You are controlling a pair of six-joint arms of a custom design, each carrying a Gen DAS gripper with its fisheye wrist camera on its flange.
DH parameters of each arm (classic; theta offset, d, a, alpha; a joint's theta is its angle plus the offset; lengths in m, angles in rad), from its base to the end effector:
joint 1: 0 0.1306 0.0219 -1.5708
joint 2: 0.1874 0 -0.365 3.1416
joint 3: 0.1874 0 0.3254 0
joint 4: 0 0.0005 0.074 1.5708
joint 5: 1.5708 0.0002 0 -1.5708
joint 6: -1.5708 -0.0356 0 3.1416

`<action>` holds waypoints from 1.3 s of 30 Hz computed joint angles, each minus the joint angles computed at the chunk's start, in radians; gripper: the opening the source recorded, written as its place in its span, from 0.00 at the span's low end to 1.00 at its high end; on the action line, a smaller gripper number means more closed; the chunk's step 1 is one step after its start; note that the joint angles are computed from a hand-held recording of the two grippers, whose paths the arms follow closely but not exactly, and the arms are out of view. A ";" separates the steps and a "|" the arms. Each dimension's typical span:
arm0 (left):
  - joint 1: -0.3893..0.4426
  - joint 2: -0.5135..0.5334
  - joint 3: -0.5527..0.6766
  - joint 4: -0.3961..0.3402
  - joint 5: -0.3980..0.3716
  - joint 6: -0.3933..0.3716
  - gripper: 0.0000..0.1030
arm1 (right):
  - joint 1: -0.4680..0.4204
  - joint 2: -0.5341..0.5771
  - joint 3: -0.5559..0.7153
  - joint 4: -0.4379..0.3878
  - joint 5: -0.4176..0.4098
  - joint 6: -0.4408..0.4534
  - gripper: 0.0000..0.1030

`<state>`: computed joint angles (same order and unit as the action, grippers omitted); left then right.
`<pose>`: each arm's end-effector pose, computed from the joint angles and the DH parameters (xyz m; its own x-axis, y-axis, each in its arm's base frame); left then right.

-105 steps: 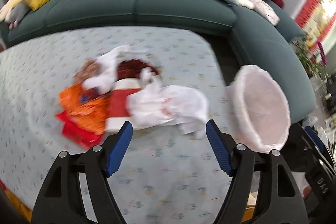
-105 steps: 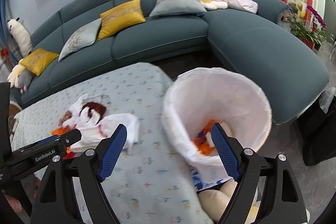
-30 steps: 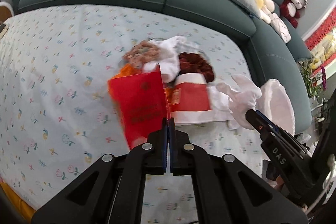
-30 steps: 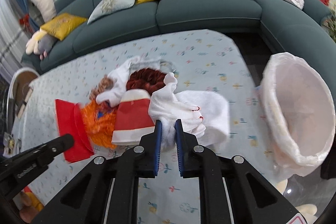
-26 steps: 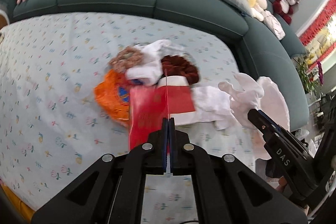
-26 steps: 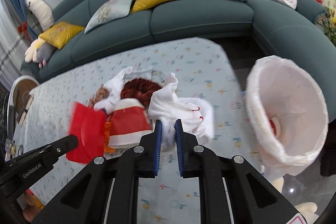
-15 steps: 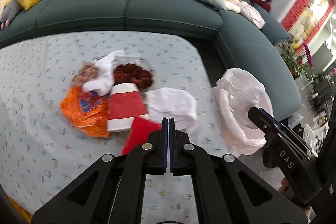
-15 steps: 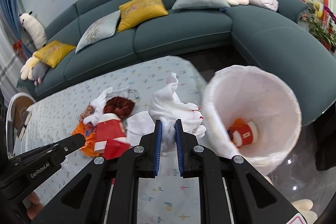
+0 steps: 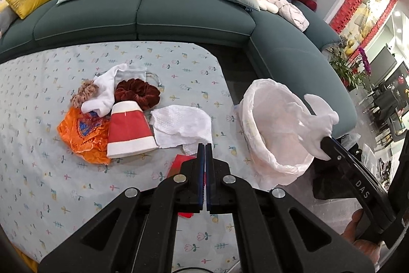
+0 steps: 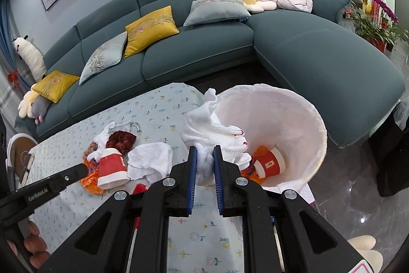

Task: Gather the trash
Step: 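Carry the red envelope and white tissue to the wastebasket and release both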

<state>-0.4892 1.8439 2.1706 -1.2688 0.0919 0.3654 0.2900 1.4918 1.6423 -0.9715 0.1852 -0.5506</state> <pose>0.4895 -0.2648 0.4734 -0.8510 0.0500 -0.5227 0.2265 0.9331 -0.2795 0.4402 0.1240 0.4623 -0.6818 0.3332 -0.6513 0.2299 0.9427 0.2417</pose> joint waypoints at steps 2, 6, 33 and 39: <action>0.010 -0.015 -0.033 0.011 0.024 0.005 0.01 | 0.000 -0.006 -0.014 0.004 -0.003 -0.002 0.12; 0.019 -0.025 -0.083 0.001 0.044 0.009 0.21 | 0.003 -0.017 -0.048 0.021 -0.019 -0.011 0.12; -0.059 0.104 0.046 -0.057 0.027 -0.107 0.02 | -0.057 -0.019 -0.107 0.045 -0.045 -0.014 0.12; -0.106 0.298 0.449 -0.205 0.043 -0.122 0.02 | -0.111 -0.018 -0.096 0.046 -0.030 0.010 0.12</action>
<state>-0.5956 2.1417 2.6196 -1.4735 0.1350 0.2431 0.1789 1.4743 1.5468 -0.9254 0.1553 -0.5404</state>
